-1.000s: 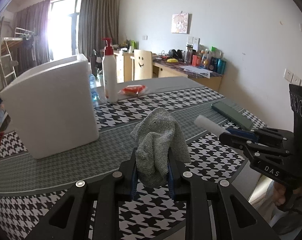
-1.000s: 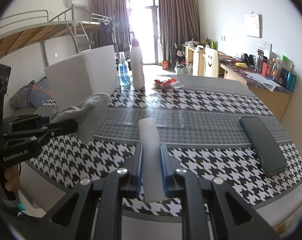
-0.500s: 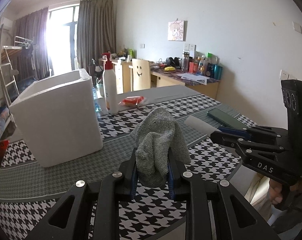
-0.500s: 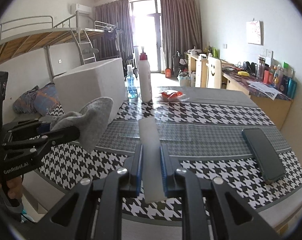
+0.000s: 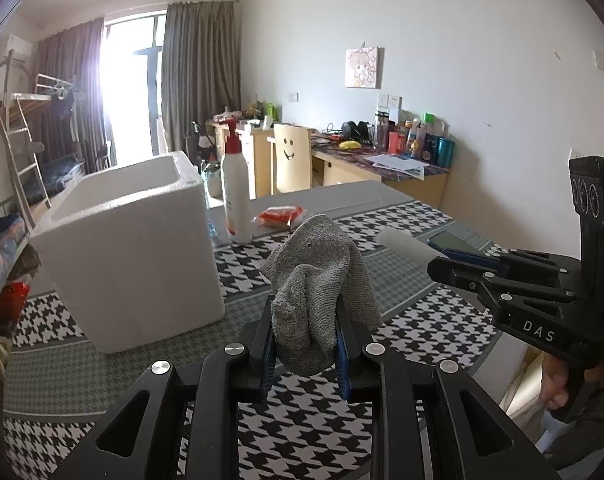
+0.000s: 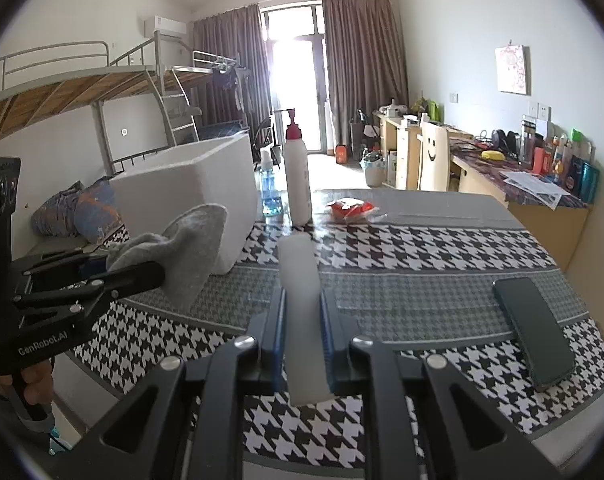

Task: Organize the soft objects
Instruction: 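Carry the grey cloth and white foam strip over the white foam box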

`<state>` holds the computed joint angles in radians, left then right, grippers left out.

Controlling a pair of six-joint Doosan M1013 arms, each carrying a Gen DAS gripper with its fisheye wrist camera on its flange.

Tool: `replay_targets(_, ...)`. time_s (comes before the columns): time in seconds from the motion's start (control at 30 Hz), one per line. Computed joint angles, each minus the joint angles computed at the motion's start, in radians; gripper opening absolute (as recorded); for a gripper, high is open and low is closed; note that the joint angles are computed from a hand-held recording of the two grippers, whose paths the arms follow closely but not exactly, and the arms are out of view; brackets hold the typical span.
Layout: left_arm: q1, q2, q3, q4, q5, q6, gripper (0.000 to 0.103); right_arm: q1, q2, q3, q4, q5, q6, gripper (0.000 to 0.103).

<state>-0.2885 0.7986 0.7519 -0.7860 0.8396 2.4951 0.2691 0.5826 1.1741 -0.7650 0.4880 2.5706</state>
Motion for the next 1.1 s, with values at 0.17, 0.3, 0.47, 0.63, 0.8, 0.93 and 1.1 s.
replay_targets(0.17,-0.001,0.014,-0.038,0.002,0.007,-0.009,0.025,-0.005,0.006,-0.023,0.011,0.005,-0.016,0.020)
replay_targets(0.3,-0.005,0.033,-0.082,0.015,0.017,-0.030,0.025,-0.008,0.010,-0.034,0.004,0.000,-0.010,0.020)
replay_targets(0.47,-0.005,0.064,-0.152,0.032,0.046,-0.058,0.025,-0.012,0.018,-0.055,0.000,0.003,-0.007,0.020)
replay_targets(0.63,0.000,0.103,-0.231,0.042,0.093,-0.085,0.025,-0.014,0.030,-0.082,0.026,0.011,-0.027,0.020)
replay_targets(0.8,0.008,0.146,-0.322,0.048,0.148,-0.105,0.025,-0.010,0.046,-0.113,0.013,0.033,-0.007,0.020)
replay_targets(0.93,0.011,0.178,-0.397,0.080,0.189,-0.128,0.025,-0.008,0.066,-0.153,0.035,0.051,-0.007,0.020)
replay_targets(1.1,0.011,0.190,-0.420,0.079,0.170,-0.140,0.025,-0.004,0.071,-0.167,-0.004,0.053,0.034,0.020)
